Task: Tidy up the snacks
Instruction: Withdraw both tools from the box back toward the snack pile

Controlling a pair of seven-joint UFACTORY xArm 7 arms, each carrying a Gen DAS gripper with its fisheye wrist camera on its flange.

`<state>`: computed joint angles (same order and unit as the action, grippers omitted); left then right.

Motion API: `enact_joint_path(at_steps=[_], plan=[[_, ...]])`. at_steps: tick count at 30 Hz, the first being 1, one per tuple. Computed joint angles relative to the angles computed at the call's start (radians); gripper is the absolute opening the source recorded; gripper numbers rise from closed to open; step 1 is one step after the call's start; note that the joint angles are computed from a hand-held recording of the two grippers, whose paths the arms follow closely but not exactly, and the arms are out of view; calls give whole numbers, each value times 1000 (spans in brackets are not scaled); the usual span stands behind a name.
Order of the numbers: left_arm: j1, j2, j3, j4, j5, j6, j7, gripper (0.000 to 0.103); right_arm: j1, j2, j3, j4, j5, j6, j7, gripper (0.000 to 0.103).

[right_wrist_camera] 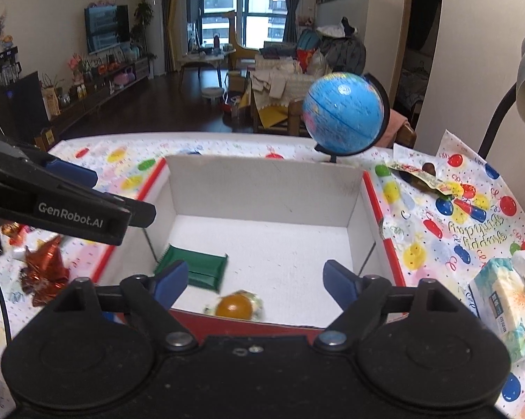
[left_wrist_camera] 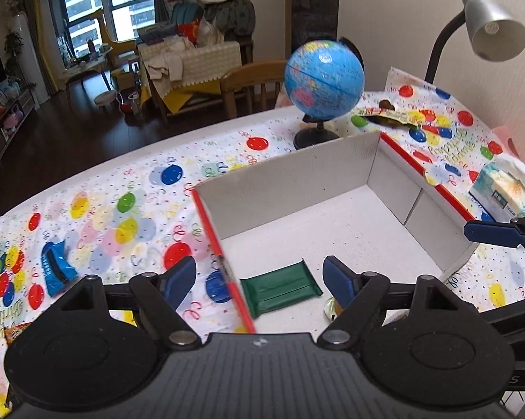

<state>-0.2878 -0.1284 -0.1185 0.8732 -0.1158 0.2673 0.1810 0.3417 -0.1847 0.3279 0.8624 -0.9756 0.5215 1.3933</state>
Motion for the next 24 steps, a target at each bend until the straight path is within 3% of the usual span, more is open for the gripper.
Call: enact_joint_path(at_steps=[7, 10, 16, 21, 24], plan=[[-22, -108, 69, -81, -112, -18, 117, 80, 16, 0, 39, 32, -105, 39, 176, 90], [-29, -152, 101, -113, -150, -26, 160, 85, 30, 7, 55, 50, -170, 57, 289, 94], [-41, -241, 171, -180, -198, -42, 250, 86, 91, 60, 57, 109, -294, 101, 447, 99], [-55, -311, 239, -230, -236, -53, 325, 98, 159, 116, 43, 169, -382, 153, 536, 102], [-61, -351, 283, -256, -257, -60, 363, 100, 197, 149, 28, 205, -415, 172, 576, 103]])
